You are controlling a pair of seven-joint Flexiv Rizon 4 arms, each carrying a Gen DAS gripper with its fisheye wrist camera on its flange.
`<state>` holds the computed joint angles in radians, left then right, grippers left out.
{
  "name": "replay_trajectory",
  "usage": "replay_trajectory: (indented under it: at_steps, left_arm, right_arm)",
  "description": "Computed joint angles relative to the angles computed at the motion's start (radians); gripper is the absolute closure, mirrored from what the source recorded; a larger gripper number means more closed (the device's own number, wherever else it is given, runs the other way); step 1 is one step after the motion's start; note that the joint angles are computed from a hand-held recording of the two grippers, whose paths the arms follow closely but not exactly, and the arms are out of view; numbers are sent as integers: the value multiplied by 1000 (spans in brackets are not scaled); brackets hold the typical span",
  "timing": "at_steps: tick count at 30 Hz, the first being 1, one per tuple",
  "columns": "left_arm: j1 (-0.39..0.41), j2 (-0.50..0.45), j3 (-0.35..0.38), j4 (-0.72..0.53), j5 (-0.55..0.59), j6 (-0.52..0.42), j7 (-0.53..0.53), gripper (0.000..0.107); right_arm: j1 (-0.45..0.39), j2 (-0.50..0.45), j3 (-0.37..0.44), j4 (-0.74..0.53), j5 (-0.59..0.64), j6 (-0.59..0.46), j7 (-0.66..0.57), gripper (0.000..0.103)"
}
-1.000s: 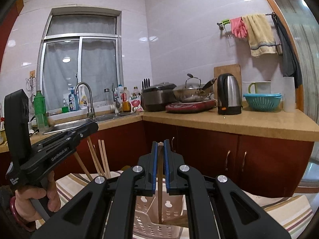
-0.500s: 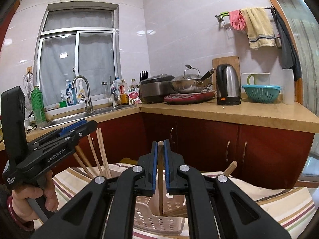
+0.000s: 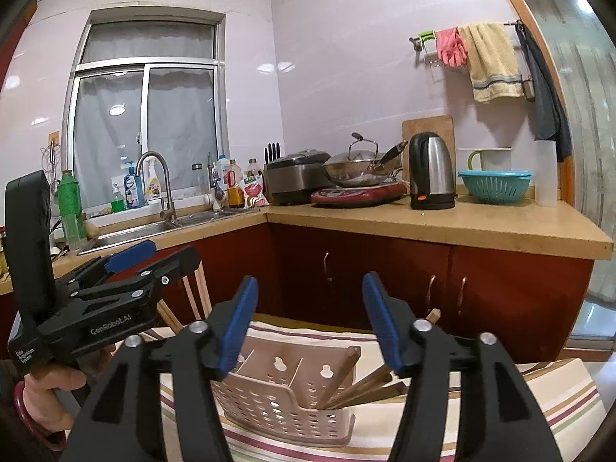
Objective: Organize utensils
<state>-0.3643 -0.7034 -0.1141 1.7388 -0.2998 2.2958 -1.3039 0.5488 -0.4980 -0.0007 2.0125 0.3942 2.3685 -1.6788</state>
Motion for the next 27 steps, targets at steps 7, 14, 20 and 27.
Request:
replay_trajectory:
  at_steps: [7, 14, 20, 27]
  left_arm:
    - [-67, 42, 35, 51, -109, 42, 55, 13]
    - [-110, 126, 29, 206, -208, 107, 64, 8]
    - [-181, 185, 19, 365, -333, 194, 86, 8]
    - [-234, 252, -12, 530, -425, 284, 48, 8]
  right_arm:
    - [49, 52, -13, 28, 125, 19, -66, 26]
    - [83, 112, 7, 80, 265, 12, -143, 19]
    - [118, 155, 44, 146, 409, 30, -221, 18]
    - [141, 190, 113, 211, 523, 74, -281, 18]
